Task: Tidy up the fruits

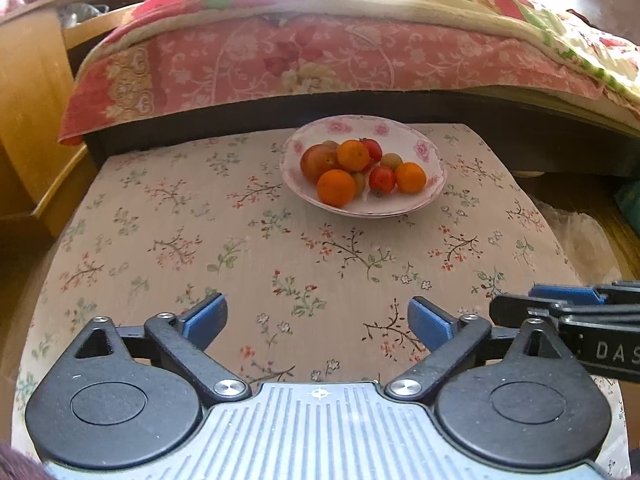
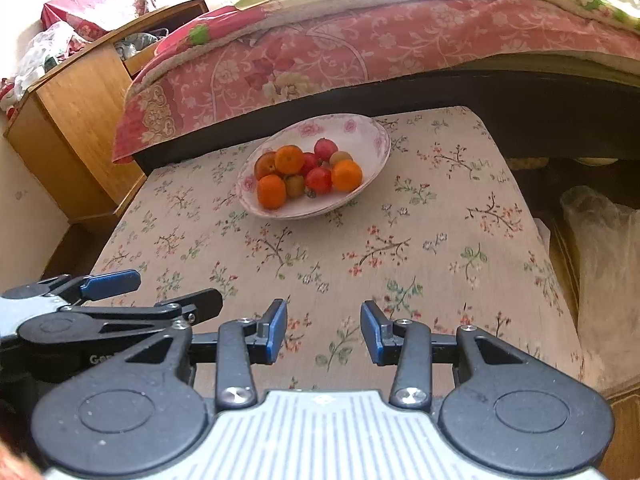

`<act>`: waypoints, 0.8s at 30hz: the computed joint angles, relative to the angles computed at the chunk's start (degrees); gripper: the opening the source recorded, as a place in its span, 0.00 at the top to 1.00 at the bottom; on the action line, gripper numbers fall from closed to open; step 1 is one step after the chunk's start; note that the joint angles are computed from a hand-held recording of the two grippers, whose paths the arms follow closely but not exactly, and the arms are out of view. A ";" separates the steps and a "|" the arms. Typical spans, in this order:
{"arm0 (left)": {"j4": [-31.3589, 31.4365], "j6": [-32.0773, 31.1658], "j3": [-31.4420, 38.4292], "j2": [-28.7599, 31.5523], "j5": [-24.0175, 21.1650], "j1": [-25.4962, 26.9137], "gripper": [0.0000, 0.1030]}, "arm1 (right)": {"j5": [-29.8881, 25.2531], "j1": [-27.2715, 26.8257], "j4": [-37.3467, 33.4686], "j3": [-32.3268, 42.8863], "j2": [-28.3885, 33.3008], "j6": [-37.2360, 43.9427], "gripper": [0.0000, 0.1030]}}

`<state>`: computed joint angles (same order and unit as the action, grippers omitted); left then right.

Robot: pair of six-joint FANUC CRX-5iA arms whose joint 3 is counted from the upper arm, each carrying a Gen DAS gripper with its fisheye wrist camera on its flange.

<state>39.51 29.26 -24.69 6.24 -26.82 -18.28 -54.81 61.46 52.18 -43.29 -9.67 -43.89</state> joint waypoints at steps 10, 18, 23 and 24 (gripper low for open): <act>3.14 -1.97 -3.60 -3.28 0.88 0.86 0.00 | -3.84 3.71 -1.11 1.28 0.47 -2.74 0.57; 4.79 -4.06 -6.00 -5.47 3.57 0.40 0.00 | -4.27 5.01 -1.96 2.38 1.36 -2.37 0.57; 1.75 -3.63 -6.83 -6.92 6.76 -0.45 0.00 | -4.89 5.71 -2.30 2.78 1.65 -2.55 0.57; 0.50 -3.30 -6.94 -7.24 7.48 -0.66 0.00 | -5.11 5.85 -2.27 2.84 1.71 -2.66 0.57</act>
<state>40.01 25.96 -31.63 -1.00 -19.34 -18.94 -59.92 67.31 49.91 -40.45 -7.96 -46.55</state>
